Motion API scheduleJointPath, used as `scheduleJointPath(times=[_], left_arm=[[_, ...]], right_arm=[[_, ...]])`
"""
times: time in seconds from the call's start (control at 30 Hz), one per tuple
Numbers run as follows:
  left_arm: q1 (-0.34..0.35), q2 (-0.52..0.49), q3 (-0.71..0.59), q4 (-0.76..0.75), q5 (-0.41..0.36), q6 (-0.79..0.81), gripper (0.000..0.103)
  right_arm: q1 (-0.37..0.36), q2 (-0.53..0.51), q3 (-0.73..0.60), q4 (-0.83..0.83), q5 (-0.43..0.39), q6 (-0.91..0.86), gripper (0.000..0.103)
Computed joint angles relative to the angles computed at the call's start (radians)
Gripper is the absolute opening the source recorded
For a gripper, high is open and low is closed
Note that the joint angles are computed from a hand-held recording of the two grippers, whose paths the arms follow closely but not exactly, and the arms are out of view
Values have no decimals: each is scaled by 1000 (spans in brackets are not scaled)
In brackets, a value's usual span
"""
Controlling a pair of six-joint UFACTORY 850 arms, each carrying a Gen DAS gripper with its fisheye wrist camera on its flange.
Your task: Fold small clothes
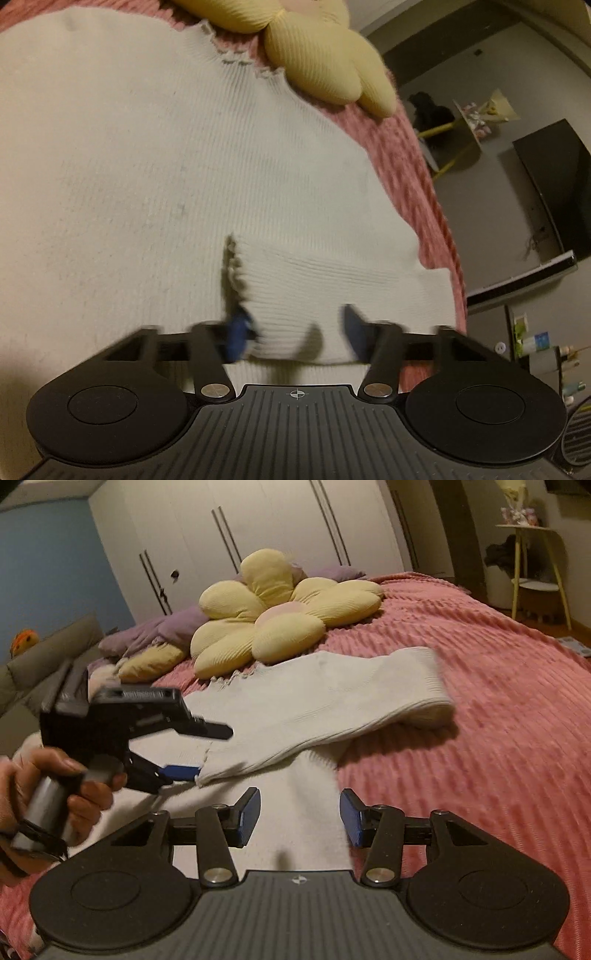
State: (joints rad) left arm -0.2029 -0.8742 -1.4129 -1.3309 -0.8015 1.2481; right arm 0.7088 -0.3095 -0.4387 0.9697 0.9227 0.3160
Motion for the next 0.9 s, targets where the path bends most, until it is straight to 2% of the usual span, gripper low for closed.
scheduleJointPath(times=[0.03, 0.1, 0.17, 0.23, 0.3, 0.33, 0.43, 0.6, 0.67, 0.77, 0.8, 0.87, 0.9], left_arm=[[-3, -4, -9, 19, 7, -35, 23], [-1, -11, -23, 35, 1, -58, 13], [5, 6, -16, 18, 2, -13, 10], [23, 43, 14, -60, -3, 103, 10], [34, 73, 22, -117, 29, 185, 10], [41, 91, 33, -151, 56, 238, 10], [52, 138, 59, -287, 215, 451, 9], [56, 132, 57, -525, 460, 779, 9], [74, 110, 45, -496, 473, 749, 10], [112, 68, 5, -319, 401, 495, 13], [127, 62, 3, -291, 374, 448, 17], [143, 29, -28, -222, 310, 329, 34], [148, 14, -42, -195, 291, 285, 35]], right_arm=[[-13, 1, 0, -11, 0, 12, 47], [-16, 8, 8, -19, 8, 40, 47], [-26, 11, 13, -37, 20, 56, 47], [-38, 18, 13, -31, 27, 38, 47], [-62, 24, 10, -35, 37, 37, 47], [-74, 28, 10, -45, 48, 53, 47], [-121, 23, -2, -114, 57, 118, 47], [-204, -37, -61, -308, 22, 237, 47], [-234, -68, -84, -377, 10, 310, 47], [-276, -117, -111, -447, 14, 443, 47], [-290, -135, -118, -471, 24, 494, 47], [-308, -166, -137, -493, 31, 558, 47], [-317, -182, -148, -499, 35, 588, 47]])
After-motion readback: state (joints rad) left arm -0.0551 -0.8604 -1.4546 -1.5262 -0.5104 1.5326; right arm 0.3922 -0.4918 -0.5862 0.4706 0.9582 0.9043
